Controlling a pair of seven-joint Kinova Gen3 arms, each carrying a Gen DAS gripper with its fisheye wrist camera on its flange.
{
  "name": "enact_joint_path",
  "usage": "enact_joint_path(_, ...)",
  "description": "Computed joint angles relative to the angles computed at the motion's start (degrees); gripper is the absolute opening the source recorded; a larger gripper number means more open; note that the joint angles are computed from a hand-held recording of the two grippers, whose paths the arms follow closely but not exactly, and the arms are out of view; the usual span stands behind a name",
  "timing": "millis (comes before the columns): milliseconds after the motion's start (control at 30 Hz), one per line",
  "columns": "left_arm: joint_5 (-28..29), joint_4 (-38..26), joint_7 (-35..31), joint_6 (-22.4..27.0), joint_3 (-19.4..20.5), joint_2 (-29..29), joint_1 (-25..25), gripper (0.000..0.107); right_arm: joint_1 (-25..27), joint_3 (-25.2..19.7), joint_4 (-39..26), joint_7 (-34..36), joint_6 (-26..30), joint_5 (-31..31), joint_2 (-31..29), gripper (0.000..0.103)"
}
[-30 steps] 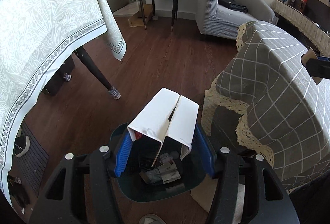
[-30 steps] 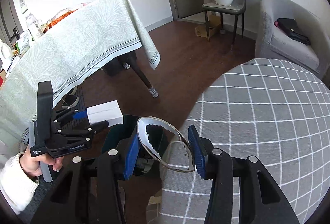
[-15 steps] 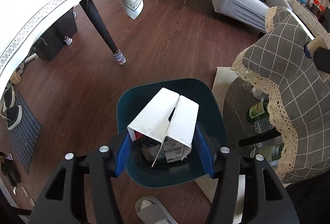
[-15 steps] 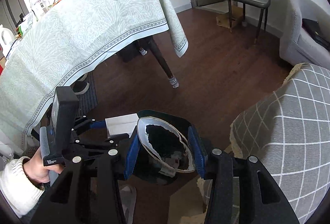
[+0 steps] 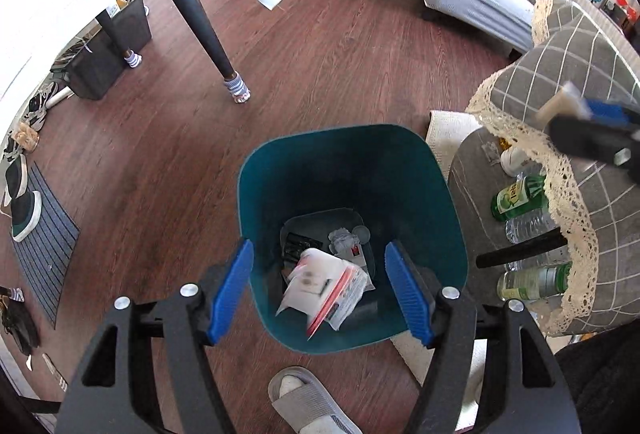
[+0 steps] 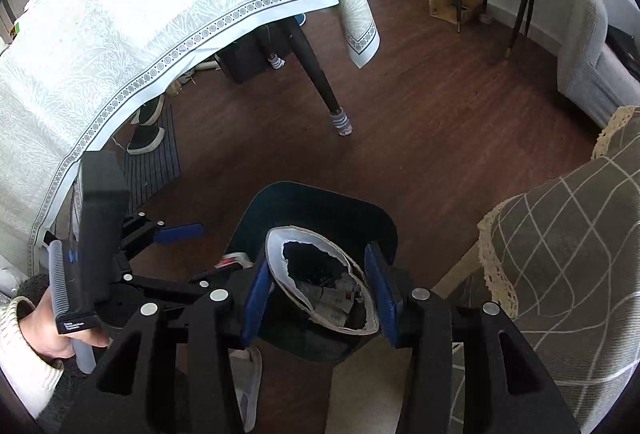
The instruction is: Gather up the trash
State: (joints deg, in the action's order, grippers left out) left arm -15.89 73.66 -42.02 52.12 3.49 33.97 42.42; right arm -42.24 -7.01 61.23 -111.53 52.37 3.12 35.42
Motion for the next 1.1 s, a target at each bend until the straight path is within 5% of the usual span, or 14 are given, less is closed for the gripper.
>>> enact_joint_path(300,-4.00,2.79,2.83,-2.46,-1.27,-3.48,2.16,0.067,-0.27,0.34,-4.73,-0.41,4.48,-0.83,5.30,0.047)
enact_joint_path(833,-10.67,6.97,8.23,-5.95,-0.29,-9.96,2.49,0.045,-1.38,0.63,-11.74,1.28,11.01,-2.65,12.93,0.049)
enact_joint_path(900,-11.15,7.26,8.64,-6.15,-0.15,-10.53,2.57,0.044,-1.62,0.89,-12.23,0.93,11.06,-2.64,13.52,0.060)
enact_joint_path(1100,-13.77,7.90,10.63,-7.10,-0.09,-12.01,3.43,0.044,-1.94,1.15,-11.27,1.30,11.52,-1.99,13.24,0.062)
